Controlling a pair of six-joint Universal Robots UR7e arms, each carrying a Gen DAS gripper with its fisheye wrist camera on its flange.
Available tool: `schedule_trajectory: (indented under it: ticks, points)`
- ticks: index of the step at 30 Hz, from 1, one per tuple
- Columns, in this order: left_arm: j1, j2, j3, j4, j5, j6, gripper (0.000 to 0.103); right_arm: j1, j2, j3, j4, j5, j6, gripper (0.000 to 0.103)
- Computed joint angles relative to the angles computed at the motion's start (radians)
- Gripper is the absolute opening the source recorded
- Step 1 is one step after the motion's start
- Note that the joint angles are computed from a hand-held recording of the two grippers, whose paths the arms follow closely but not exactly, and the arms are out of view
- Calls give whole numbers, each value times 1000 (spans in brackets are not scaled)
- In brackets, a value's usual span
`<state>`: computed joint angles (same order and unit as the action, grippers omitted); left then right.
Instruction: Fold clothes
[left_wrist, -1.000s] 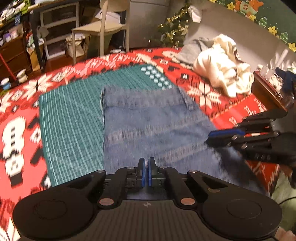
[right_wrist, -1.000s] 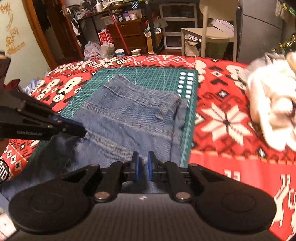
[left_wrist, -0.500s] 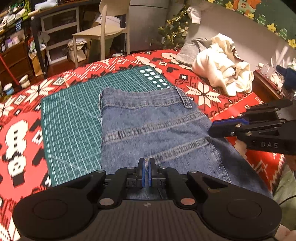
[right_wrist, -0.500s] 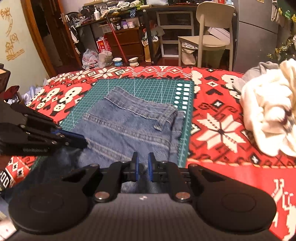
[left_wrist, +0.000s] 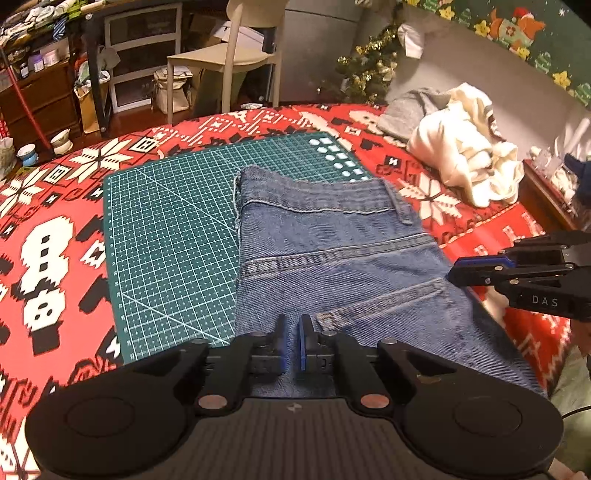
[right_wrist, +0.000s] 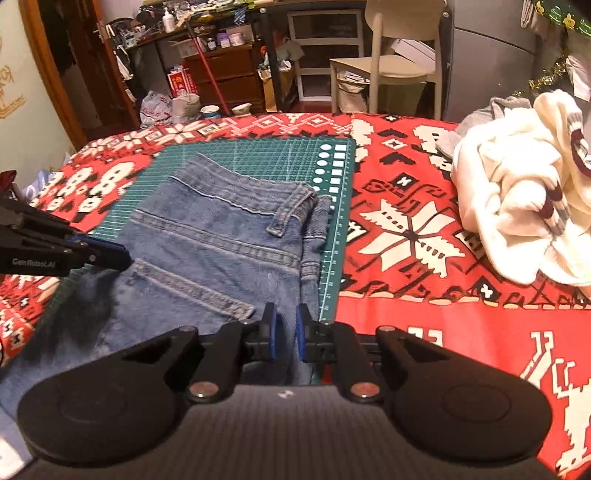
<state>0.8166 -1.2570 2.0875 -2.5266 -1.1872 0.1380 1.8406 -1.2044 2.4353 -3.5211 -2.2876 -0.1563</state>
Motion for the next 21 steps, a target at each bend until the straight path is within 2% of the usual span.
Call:
schedule_trajectory:
  ticks: [7, 11, 14, 18, 21]
  points:
    - [-27, -60, 64, 33, -30, -15, 6, 68, 20, 15, 26, 2, 27, 12]
    - [-35, -77, 114, -16, 15, 35, 8, 62, 40, 51, -23, 3, 29, 13]
    - [-32, -95, 132, -30, 30, 39, 9, 72, 33, 80, -46, -14, 27, 12]
    - [-22, -113, 137, -25, 16, 24, 9, 107, 42, 97, -42, -82, 10, 15]
    - [-23, -120, 145, -35, 13, 27, 10, 117, 38, 116, -58, -87, -3, 16]
